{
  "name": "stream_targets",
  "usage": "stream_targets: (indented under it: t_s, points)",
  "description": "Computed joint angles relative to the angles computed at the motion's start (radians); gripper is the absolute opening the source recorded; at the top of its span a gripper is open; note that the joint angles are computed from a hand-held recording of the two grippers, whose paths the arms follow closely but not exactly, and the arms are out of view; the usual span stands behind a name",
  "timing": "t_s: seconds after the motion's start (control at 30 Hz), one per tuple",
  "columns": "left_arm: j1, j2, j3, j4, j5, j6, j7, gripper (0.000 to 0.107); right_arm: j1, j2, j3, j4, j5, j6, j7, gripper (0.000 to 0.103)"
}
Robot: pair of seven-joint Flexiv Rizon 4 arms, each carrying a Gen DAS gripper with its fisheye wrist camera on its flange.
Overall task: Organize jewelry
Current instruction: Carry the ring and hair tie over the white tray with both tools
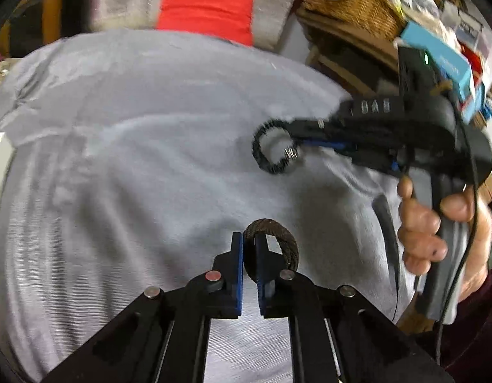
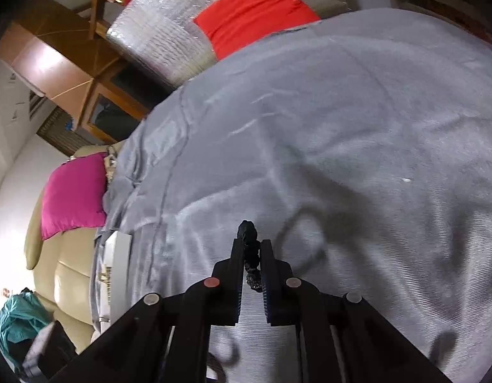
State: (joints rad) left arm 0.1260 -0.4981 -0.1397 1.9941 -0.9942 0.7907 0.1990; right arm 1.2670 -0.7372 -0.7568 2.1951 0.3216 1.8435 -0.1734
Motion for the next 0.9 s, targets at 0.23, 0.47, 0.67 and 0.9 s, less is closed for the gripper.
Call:
stream_targets:
  t_s: [0.23,0.47,0.67,0.9]
  points:
    - [0.079,0.034,0.023,-0.027,-0.13,-0.058,0.037,0.007,0.002,-0.056,-0.006,-0.119,-0.012,0.014,-0.027,0.011]
    - [0.157,0.005,0.062,-0.105,-0.234,-0.088,0.036,0.007,-0.048,-0.104,0.032,-0.321,-0.127,-0.062,-0.055,0.011]
    - [0.234,-0.089,0.077,-0.235,-0.226,-0.065,-0.042,0.007,-0.186,-0.153,0.167,-0.582,-0.293,-0.142,-0.057,0.012]
    - [0.321,-0.213,0.061,-0.394,-0.098,-0.045,-0.2,0.007,-0.387,-0.27,0.412,-0.98,-0.505,-0.356,-0.058,0.012]
